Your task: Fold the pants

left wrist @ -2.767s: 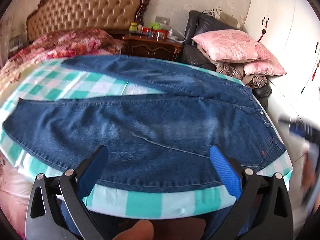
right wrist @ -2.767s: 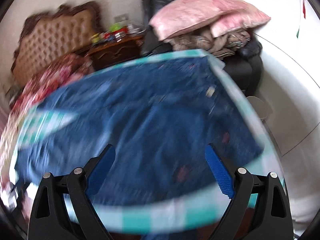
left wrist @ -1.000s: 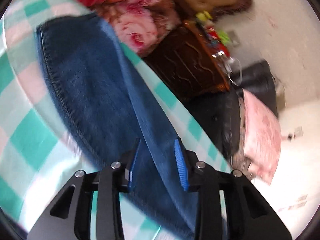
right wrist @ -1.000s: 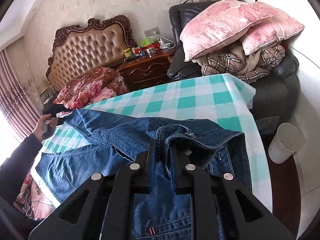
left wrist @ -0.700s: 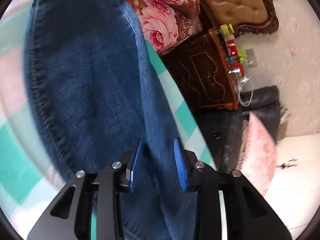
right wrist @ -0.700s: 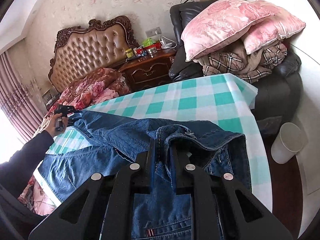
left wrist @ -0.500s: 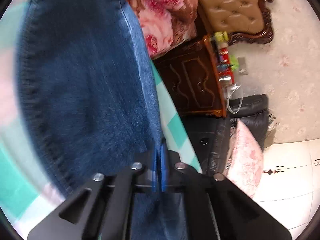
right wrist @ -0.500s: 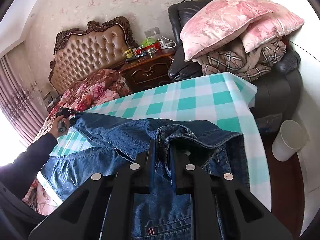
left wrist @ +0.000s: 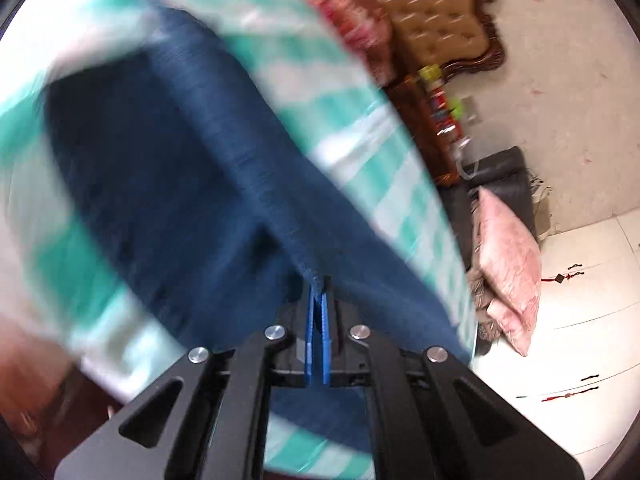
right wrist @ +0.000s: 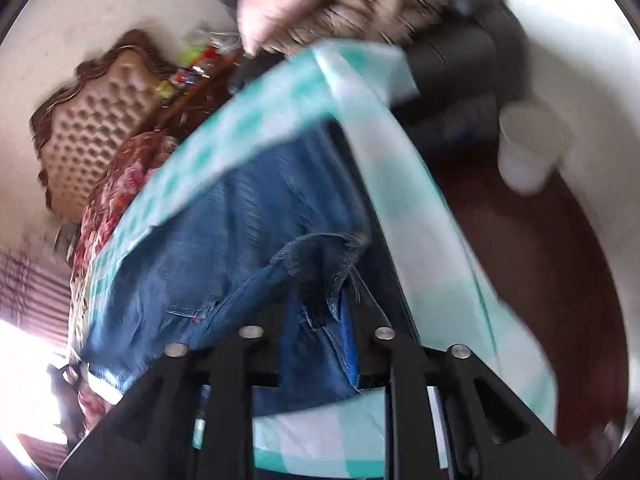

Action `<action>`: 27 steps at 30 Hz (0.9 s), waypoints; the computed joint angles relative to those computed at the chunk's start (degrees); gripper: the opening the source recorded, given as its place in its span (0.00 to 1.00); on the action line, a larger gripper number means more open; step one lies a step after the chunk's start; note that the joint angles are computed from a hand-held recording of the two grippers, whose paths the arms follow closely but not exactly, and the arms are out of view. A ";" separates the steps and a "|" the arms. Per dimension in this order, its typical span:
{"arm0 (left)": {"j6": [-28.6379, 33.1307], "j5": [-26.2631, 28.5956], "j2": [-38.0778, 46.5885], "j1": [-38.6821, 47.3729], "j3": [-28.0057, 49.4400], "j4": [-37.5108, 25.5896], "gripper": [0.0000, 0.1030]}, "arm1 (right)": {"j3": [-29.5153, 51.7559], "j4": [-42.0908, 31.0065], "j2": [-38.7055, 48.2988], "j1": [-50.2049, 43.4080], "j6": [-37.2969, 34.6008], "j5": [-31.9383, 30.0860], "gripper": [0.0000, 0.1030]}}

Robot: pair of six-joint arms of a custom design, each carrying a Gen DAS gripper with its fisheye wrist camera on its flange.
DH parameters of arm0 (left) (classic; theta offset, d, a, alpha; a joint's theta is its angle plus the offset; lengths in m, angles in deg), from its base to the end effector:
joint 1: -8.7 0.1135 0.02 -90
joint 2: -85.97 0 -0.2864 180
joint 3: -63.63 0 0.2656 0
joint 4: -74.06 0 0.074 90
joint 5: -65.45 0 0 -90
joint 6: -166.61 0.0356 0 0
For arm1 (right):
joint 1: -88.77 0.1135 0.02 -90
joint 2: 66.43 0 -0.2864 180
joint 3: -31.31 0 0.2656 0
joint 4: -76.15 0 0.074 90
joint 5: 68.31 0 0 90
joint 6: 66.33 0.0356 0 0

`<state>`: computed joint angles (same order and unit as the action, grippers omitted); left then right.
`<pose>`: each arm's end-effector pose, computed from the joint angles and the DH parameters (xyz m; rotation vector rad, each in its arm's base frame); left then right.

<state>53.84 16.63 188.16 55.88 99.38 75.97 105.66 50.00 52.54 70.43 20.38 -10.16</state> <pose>0.1735 0.1528 0.0590 -1.2367 2.1315 -0.7843 0.3686 -0.1024 0.0791 0.2191 2.6322 0.6555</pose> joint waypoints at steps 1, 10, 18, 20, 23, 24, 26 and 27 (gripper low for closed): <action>1.11 0.05 3.82 1.49 -2.19 4.41 0.02 | -1.41 1.40 0.24 -0.95 1.99 -0.41 0.39; 1.22 6.60 11.98 4.85 -4.22 16.38 0.05 | -13.23 8.09 -6.87 -3.92 11.07 -7.94 0.55; -6.85 11.22 18.70 5.96 -1.50 23.33 0.35 | -9.86 12.25 -1.48 5.17 20.83 -2.19 0.65; -7.24 11.28 20.43 6.93 -0.23 23.07 0.33 | -9.80 13.46 -1.43 5.94 22.93 -0.91 0.65; -7.90 10.54 22.25 6.97 2.12 21.64 0.02 | -8.85 12.97 -1.48 7.41 23.54 3.54 0.14; -7.49 9.28 21.13 6.67 2.71 20.02 0.02 | -8.36 12.24 -1.40 6.90 22.91 2.39 0.06; -6.52 9.59 15.13 6.41 2.67 15.46 0.02 | -9.66 12.20 -5.20 6.32 22.36 1.33 0.06; -5.18 8.95 11.96 6.52 2.04 12.89 0.02 | -11.65 12.14 -9.26 6.32 21.05 0.48 0.06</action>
